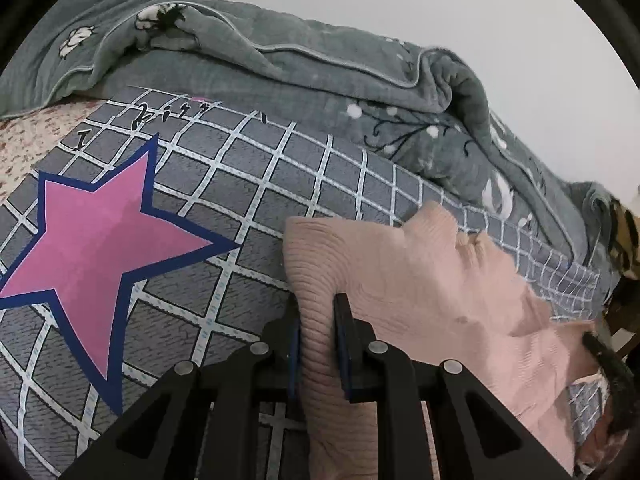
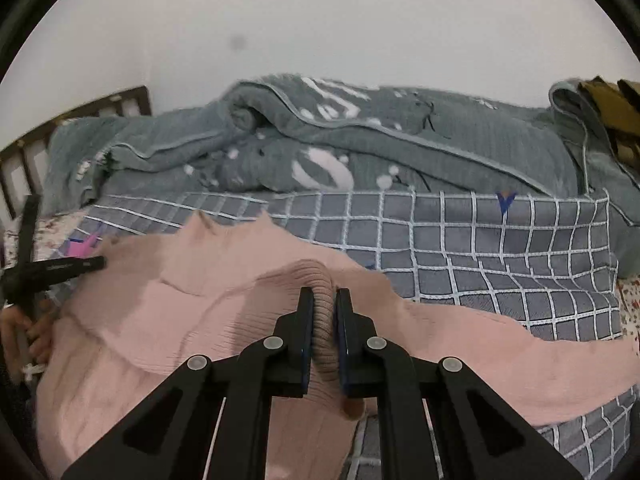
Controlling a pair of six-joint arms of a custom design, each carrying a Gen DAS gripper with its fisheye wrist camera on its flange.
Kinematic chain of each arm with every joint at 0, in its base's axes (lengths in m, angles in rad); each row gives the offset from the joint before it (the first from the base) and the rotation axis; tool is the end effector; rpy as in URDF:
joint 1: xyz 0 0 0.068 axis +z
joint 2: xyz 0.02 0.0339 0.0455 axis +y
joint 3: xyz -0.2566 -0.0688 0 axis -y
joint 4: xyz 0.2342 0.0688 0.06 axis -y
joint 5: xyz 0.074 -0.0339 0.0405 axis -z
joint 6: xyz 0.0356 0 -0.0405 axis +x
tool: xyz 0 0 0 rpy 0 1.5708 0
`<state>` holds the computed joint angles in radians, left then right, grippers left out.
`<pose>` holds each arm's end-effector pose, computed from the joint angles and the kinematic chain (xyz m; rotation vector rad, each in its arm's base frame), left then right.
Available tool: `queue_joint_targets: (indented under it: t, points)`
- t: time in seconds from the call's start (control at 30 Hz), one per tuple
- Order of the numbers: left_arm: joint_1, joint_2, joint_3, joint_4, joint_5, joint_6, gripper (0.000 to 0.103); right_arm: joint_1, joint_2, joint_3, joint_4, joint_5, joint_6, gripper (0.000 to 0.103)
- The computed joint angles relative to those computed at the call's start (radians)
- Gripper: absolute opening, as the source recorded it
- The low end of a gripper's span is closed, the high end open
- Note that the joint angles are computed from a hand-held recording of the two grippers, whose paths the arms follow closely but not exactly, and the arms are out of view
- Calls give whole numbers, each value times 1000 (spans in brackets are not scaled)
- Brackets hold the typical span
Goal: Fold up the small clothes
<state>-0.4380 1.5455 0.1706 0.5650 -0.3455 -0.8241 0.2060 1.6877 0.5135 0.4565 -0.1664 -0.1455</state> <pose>0.1791 -0.0705 0.0741 -0.6054 2.2509 -0.2211 0.2709 0.0626 0.1037 -0.4847 2.2344 0.2218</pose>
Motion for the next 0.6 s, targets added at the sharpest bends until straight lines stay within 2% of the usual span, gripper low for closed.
queue_joint_targets:
  t: [0.07,0.1,0.13,0.17,0.2,0.27,0.33,0.4,0.47,0.6]
  points:
    - [4,5,17,-34,-3,-7,24,1,110,61,-47,34,3,12]
    - [2,-2,22,-53,-12,-15,27,-6,168,111,-110,44,3,14]
    - [-1,-11,24,-67,-22,-19,28,-16,181,132,-146,34,6,18]
    - [-10,-21,27,-84,-40,-23,35,-31,166,129,-157,13,7,25]
    - [-20,-29,29,-97,-60,-26,46,-47,122,114,-169,7,5,31]
    - [-39,-27,39,-115,-99,-27,60,-74,38,62,-146,29,-19,50]
    - [-41,2,62,-136,-103,-22,60,-135,-51,17,-144,41,-54,53]
    - [-45,47,88,-145,-114,-18,61,-237,-105,12,-190,8,-92,54]
    - [-59,67,111,-169,-132,-13,64,-360,-110,26,-213,-23,-148,54]
    - [-80,99,149,-211,-155,-3,72,-623,-58,47,-166,-84,-226,53]
